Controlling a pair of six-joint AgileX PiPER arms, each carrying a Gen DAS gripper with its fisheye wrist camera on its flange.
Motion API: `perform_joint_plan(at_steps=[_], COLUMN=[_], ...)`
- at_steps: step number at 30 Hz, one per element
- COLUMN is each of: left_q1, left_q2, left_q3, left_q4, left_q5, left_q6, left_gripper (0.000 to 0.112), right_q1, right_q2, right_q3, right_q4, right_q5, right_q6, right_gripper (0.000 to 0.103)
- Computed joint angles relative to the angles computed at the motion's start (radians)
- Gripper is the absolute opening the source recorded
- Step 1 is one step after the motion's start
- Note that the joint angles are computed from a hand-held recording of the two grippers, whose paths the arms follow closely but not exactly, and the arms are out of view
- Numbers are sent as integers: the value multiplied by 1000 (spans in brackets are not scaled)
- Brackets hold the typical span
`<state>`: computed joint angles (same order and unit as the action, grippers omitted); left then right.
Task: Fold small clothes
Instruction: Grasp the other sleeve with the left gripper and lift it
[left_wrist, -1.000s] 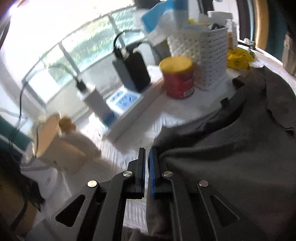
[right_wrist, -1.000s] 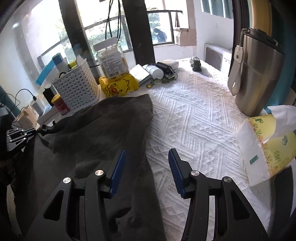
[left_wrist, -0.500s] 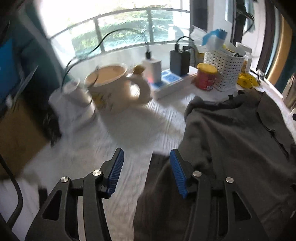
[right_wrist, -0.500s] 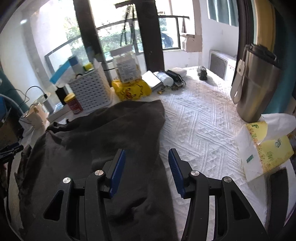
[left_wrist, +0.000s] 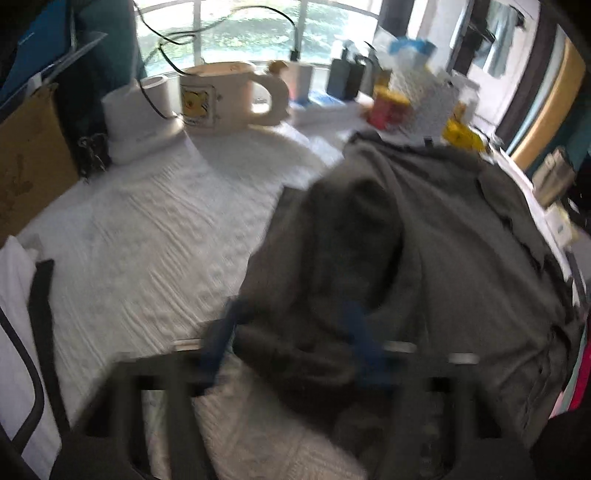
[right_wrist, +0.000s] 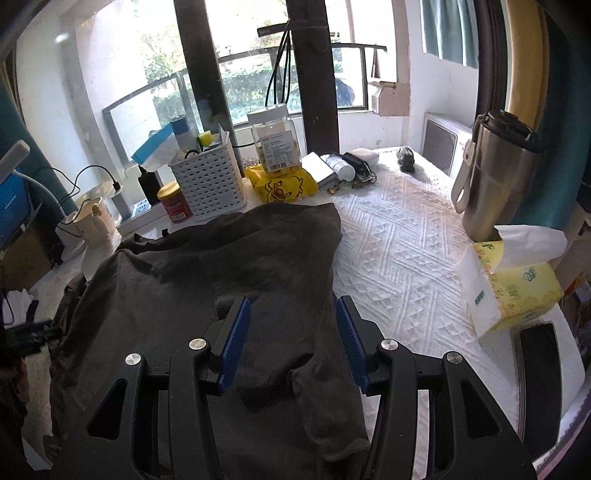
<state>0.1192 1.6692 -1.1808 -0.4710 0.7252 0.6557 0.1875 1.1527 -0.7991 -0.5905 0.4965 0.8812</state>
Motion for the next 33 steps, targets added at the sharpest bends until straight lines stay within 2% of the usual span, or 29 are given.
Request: perform_joint_plan(at_steps=[3, 6, 10, 11, 13, 15, 18, 20, 21, 25, 30, 31, 33], left_q1=[6, 22, 2, -5, 7, 5, 51, 70, 79, 115, 70, 57, 33], left_q2=[-45, -134, -223, -232, -248, -279, -300, -286, -266, -151, 55, 108, 158], left_q3=[64, 152, 268, 283, 315, 325, 305, 262, 220, 68, -161, -216, -265], left_q4=[-14, -11, 107, 143, 120, 156, 112, 102, 96, -122, -208, -196, -137], left_q5=[-76, -173, -254, -253, -219, -209, -183, -187, -172, -94, 80, 118, 134], left_q6=[-31, -146, -345, -406, -454, -488, -407, -342, -298, 10, 205, 235, 226], left_gripper=[9, 9, 9, 12, 14, 26, 49, 55, 55, 61, 62, 62, 62], right_q1=[17, 26, 20, 15, 9, -3, -20, -28, -33, -31, 2, 5, 6], right_q2=[-19, -29, -44, -47, -52, -63, -67, -73, -78, -93, -101, -101, -105], right_q3=[8, 13, 24, 27, 37, 51, 60, 69, 74, 86, 94, 95, 98], right_q4=[-15, -16, -1, 8, 27, 54, 91, 101, 108, 93, 22, 14, -1], right_q5=[9, 12, 4, -2, -12, -23, -35, -41, -45, -43, -17, -12, -1], right_q6=[17, 13, -1, -12, -36, -67, -108, -116, -123, -97, 4, 16, 40], right_gripper=[52, 52, 52, 52, 52, 52, 52, 52, 52, 52, 52, 52, 52])
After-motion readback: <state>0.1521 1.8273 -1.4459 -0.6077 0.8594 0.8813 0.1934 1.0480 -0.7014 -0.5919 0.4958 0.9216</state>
